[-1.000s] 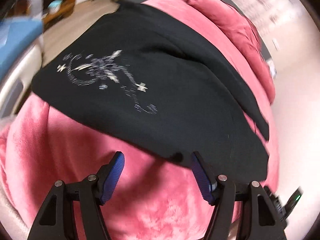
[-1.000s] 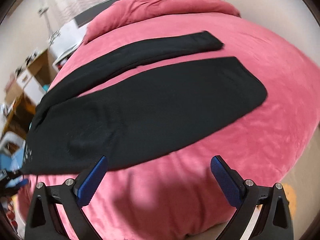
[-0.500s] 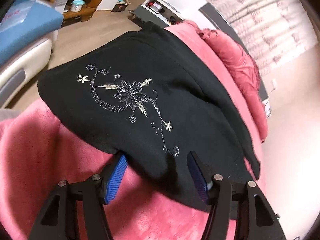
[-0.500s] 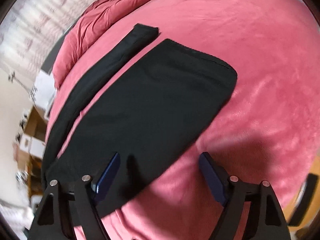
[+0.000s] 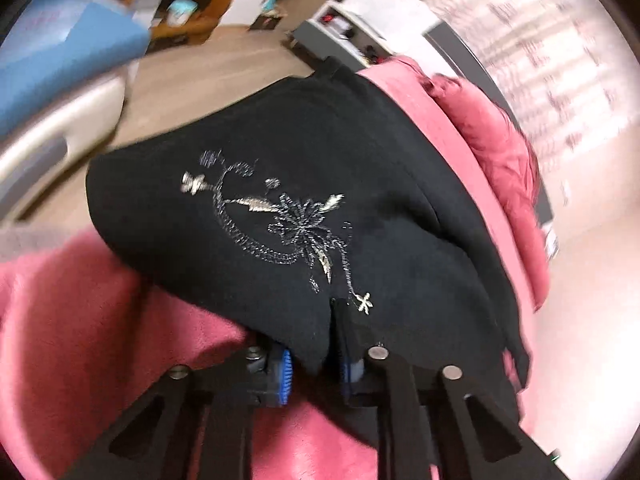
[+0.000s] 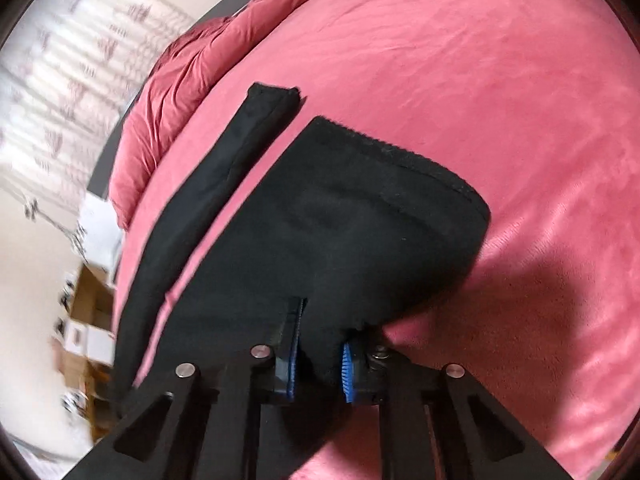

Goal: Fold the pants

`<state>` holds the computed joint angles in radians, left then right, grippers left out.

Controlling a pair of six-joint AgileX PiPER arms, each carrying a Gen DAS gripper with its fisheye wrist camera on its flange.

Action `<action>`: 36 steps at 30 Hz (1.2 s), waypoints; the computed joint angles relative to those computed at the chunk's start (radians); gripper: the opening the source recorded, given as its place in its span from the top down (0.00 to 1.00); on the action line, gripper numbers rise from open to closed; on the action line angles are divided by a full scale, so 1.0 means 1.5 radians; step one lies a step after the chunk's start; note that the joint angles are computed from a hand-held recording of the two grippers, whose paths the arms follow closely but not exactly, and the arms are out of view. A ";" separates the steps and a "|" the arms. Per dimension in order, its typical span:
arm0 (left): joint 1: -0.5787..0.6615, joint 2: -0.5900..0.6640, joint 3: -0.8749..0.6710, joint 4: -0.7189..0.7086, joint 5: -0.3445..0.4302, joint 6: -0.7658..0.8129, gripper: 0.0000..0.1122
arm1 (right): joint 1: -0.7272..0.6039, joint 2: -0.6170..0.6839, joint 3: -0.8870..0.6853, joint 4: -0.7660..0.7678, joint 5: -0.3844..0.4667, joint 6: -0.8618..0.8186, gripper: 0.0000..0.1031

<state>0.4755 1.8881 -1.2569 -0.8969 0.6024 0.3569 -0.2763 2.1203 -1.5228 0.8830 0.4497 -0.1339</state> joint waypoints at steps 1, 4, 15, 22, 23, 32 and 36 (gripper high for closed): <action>-0.004 -0.012 0.004 0.007 -0.005 -0.001 0.87 | 0.000 -0.009 0.008 0.003 -0.003 -0.010 0.86; 0.003 -0.049 0.018 0.002 0.007 0.018 0.87 | 0.002 -0.044 0.032 -0.016 -0.012 -0.023 0.86; 0.018 -0.176 0.085 0.021 0.074 0.073 0.88 | -0.034 -0.145 0.114 -0.078 -0.012 -0.016 0.87; -0.026 -0.172 0.108 0.153 0.066 -0.022 0.84 | -0.060 -0.124 0.126 -0.103 0.027 -0.028 0.84; -0.024 -0.165 0.102 0.164 0.078 -0.038 0.82 | -0.061 -0.121 0.128 -0.107 0.031 -0.030 0.82; 0.042 -0.292 0.138 0.153 0.105 -0.017 0.73 | -0.070 -0.177 0.131 -0.257 -0.035 0.073 0.42; 0.014 -0.256 0.088 0.076 0.106 0.041 0.72 | -0.067 -0.099 -0.016 -0.277 0.032 0.111 0.42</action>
<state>0.4963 1.5041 -1.1243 -0.7835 0.7611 0.4182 -0.3764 1.9718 -1.5473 0.4679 0.4983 0.0327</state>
